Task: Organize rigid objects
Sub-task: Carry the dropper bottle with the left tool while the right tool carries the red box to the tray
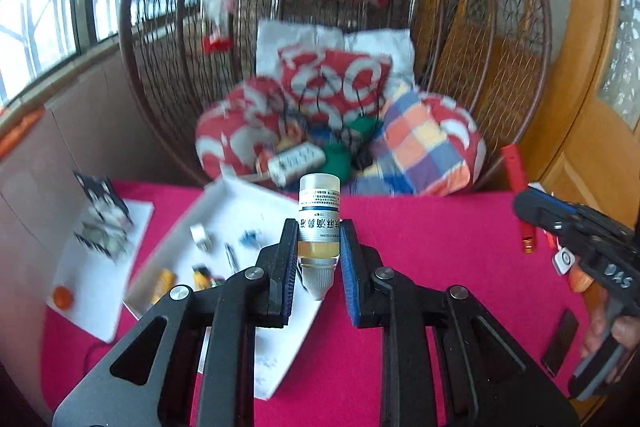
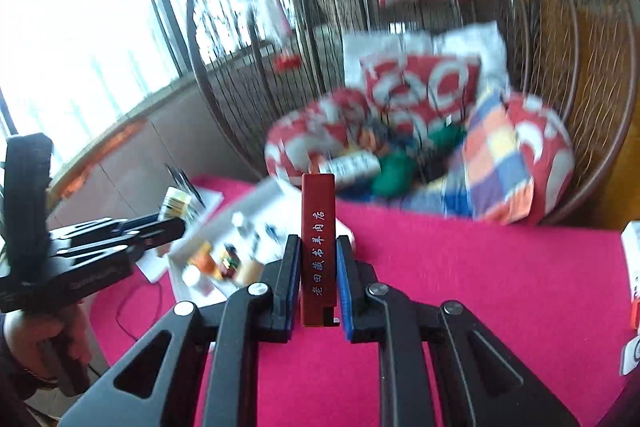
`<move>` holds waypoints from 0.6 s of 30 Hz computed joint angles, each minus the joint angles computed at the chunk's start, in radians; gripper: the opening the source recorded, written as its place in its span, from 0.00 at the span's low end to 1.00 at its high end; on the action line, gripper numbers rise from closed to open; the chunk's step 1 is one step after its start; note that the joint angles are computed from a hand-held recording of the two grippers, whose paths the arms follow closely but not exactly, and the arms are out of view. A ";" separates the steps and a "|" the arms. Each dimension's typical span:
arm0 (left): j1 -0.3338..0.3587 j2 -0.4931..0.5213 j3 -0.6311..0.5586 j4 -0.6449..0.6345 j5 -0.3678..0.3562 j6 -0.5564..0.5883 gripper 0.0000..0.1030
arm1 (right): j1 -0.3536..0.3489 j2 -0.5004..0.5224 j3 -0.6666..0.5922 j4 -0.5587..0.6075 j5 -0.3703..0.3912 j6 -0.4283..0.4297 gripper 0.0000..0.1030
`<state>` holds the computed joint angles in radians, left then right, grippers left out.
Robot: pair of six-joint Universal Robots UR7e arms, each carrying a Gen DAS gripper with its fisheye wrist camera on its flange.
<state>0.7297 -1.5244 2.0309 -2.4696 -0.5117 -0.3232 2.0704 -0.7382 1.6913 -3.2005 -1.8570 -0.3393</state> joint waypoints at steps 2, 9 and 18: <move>-0.033 -0.022 -0.004 -0.051 0.037 0.072 0.19 | 0.029 -0.023 0.015 -0.075 0.012 0.006 0.15; -0.097 -0.075 -0.010 -0.202 0.110 0.262 0.19 | 0.117 -0.040 0.008 -0.262 -0.013 -0.029 0.15; -0.086 -0.132 -0.016 -0.243 0.088 0.335 0.19 | 0.174 -0.002 -0.034 -0.309 -0.052 -0.045 0.15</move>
<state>0.6442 -1.6568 2.0147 -2.7128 -0.4235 0.0116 2.2440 -0.7401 1.6572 -3.5092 -1.9086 -0.3847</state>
